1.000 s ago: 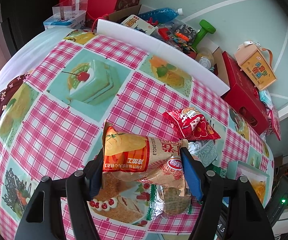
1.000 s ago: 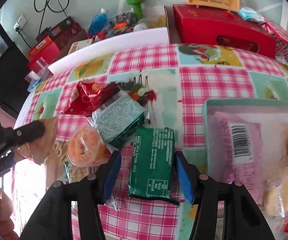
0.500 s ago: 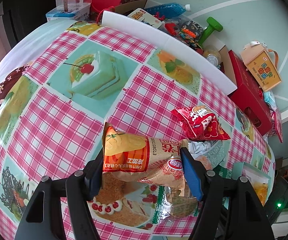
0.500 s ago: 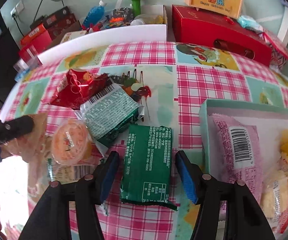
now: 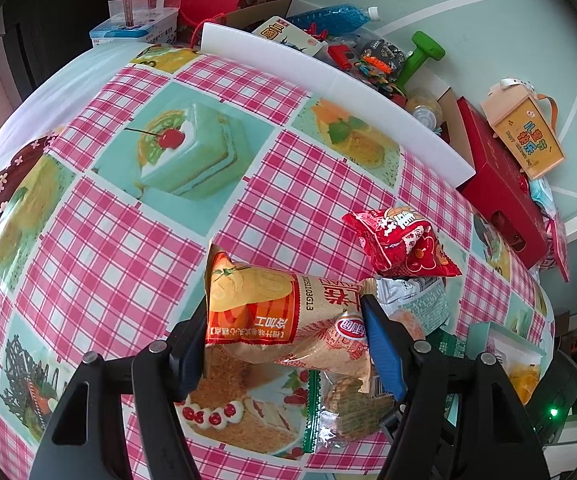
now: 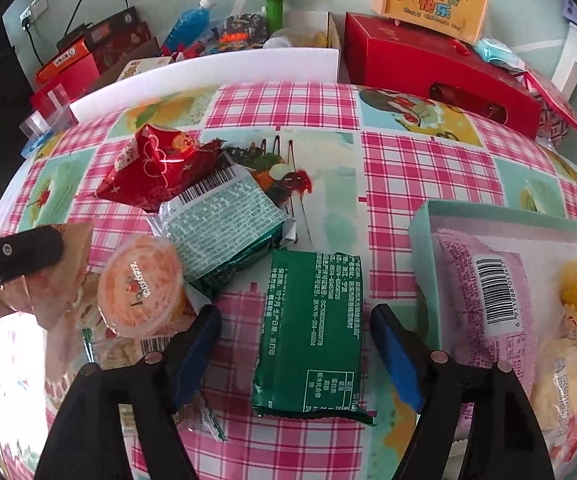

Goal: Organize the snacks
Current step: 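Grasp the green pack with the right gripper while the left holds the bread bag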

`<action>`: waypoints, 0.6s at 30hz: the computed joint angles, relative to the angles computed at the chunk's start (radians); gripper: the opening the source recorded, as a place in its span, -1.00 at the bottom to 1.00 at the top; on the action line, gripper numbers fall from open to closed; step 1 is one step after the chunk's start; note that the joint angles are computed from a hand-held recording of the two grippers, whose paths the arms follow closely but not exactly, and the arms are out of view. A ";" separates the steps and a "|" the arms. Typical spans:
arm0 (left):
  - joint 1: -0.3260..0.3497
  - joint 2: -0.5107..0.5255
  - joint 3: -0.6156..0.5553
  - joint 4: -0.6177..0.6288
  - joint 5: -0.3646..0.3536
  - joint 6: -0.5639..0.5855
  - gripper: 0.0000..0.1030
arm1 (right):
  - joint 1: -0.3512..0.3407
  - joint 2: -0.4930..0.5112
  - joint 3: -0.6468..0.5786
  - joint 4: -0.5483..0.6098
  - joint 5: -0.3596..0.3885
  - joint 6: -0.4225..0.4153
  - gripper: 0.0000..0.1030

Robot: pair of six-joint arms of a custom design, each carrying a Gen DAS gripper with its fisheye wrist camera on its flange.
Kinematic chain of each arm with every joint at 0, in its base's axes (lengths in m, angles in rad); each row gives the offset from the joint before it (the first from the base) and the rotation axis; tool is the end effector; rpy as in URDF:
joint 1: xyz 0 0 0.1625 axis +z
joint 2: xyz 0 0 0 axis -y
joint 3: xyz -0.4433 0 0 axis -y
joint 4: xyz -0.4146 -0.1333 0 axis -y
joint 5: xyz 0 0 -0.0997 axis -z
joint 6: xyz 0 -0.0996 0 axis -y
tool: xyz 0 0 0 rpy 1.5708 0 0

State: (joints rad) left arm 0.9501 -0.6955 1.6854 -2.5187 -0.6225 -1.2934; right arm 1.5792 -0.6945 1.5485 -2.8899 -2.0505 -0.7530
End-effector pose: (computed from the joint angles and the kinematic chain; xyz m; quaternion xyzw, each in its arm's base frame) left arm -0.2125 -0.6656 0.0378 -0.2845 0.8428 -0.3624 0.2782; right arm 0.0936 -0.7410 0.0994 0.3004 -0.8979 0.1244 0.2968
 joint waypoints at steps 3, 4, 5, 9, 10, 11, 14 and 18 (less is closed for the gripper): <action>0.001 -0.001 0.000 0.001 0.000 0.000 0.39 | -0.008 -0.013 0.024 -0.031 0.029 -0.017 0.56; 0.001 -0.001 0.001 0.002 0.000 -0.001 0.39 | -0.011 -0.022 0.037 -0.040 0.036 -0.022 0.56; 0.002 -0.001 0.001 0.003 0.000 -0.001 0.39 | -0.013 -0.022 0.037 -0.043 0.046 -0.021 0.56; 0.001 0.000 -0.002 0.009 0.001 -0.003 0.39 | -0.022 -0.034 0.038 -0.033 0.089 0.005 0.49; 0.001 0.001 -0.003 0.011 0.002 -0.003 0.39 | -0.024 -0.037 0.038 -0.033 0.094 0.010 0.42; 0.001 0.001 -0.004 0.012 0.003 -0.003 0.39 | -0.023 -0.036 0.035 -0.037 0.091 0.011 0.37; 0.001 0.004 -0.010 0.025 0.004 -0.006 0.39 | -0.023 -0.031 0.031 -0.062 0.070 -0.004 0.06; 0.002 0.008 -0.017 0.035 0.007 -0.008 0.39 | -0.024 -0.032 0.031 -0.069 0.064 -0.012 -0.18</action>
State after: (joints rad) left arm 0.9517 -0.6872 1.6687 -2.4833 -0.6158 -1.3009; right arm 1.5549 -0.7262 1.5796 -2.9590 -1.9868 -0.7652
